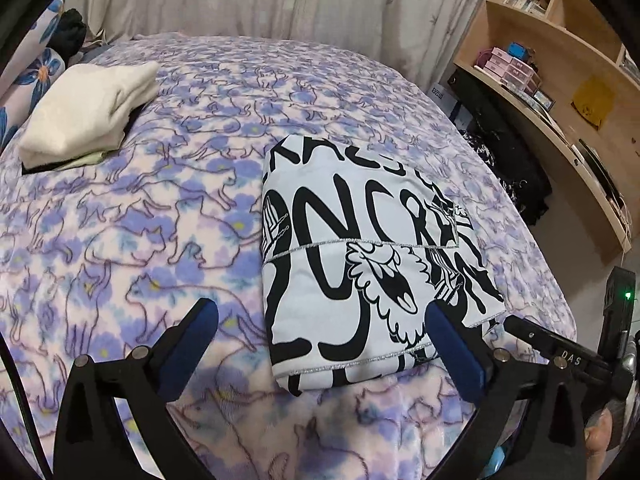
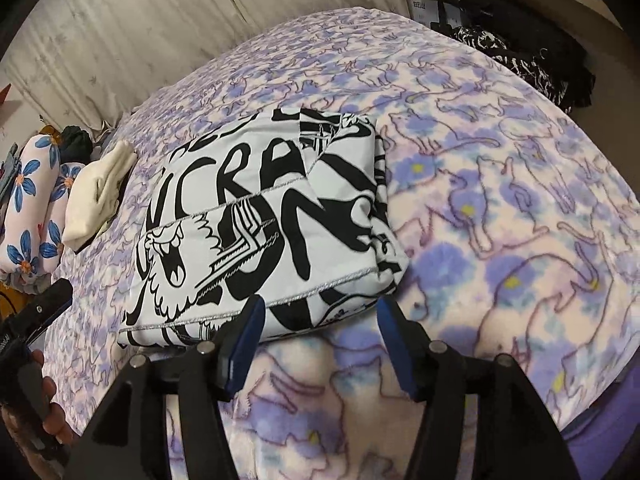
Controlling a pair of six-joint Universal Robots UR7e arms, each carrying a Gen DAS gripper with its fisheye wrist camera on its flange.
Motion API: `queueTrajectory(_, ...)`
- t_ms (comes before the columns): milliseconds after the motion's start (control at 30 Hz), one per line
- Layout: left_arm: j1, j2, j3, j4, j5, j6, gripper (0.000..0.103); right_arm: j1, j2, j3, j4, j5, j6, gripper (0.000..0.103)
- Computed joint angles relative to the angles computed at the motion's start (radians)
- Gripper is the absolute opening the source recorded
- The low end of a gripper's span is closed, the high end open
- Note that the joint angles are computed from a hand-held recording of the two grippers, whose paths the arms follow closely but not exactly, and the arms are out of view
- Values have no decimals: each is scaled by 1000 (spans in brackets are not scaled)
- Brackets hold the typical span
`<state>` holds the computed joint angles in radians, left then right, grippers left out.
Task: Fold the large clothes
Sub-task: 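Press the folded jacket bundle flat with both grippers and release, then grasp the jacket bundle with both grippers and lift it off the bed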
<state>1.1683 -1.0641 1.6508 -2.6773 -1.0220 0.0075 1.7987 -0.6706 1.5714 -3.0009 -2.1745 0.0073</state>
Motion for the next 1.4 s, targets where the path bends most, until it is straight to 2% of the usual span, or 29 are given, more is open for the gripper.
queueTrajectory(100, 4, 10, -16, -6, -13, 3, 102, 0, 3, -29, 28, -10, -19, 59)
queueTrajectory(233, 15, 39, -57, -8, -36, 14, 102, -15, 0, -66, 75, 19, -23, 70)
queueTrajectory(367, 32, 75, -98, -18, -50, 23, 102, -41, 7, -115, 129, 52, -20, 70)
queueTrajectory(467, 56, 105, -137, 0, -89, 23, 102, -74, 14, -149, 169, 110, -23, 70)
queueTrajectory(600, 87, 156, -210, 95, -109, 4, 102, -112, 32, -196, 218, 163, -10, 70)
queueTrajectory(767, 141, 212, -315, 262, -216, -61, 102, -166, 57, -256, 304, 269, 8, 70)
queueTrajectory(933, 198, 268, -407, 384, -338, -120, 102, -217, 92, -325, 385, 436, 7, 70)
queueTrajectory(967, 208, 276, -418, 388, -369, -124, 102, -223, 103, -344, 398, 453, 5, 71)
queueTrajectory(1000, 218, 284, -430, 394, -400, -124, 102, -227, 113, -359, 410, 465, 3, 76)
queueTrajectory(1067, 227, 300, -451, 400, -424, -114, 103, -235, 130, -386, 428, 505, -17, 80)
queueTrajectory(1167, 227, 318, -476, 416, -432, -92, 103, -237, 156, -429, 459, 536, -60, 81)
queueTrajectory(1267, 229, 352, -532, 463, -435, -80, 103, -230, 196, -497, 516, 530, -93, 82)
queueTrajectory(1400, 240, 402, -621, 540, -460, -83, 103, -228, 234, -565, 555, 532, -86, 82)
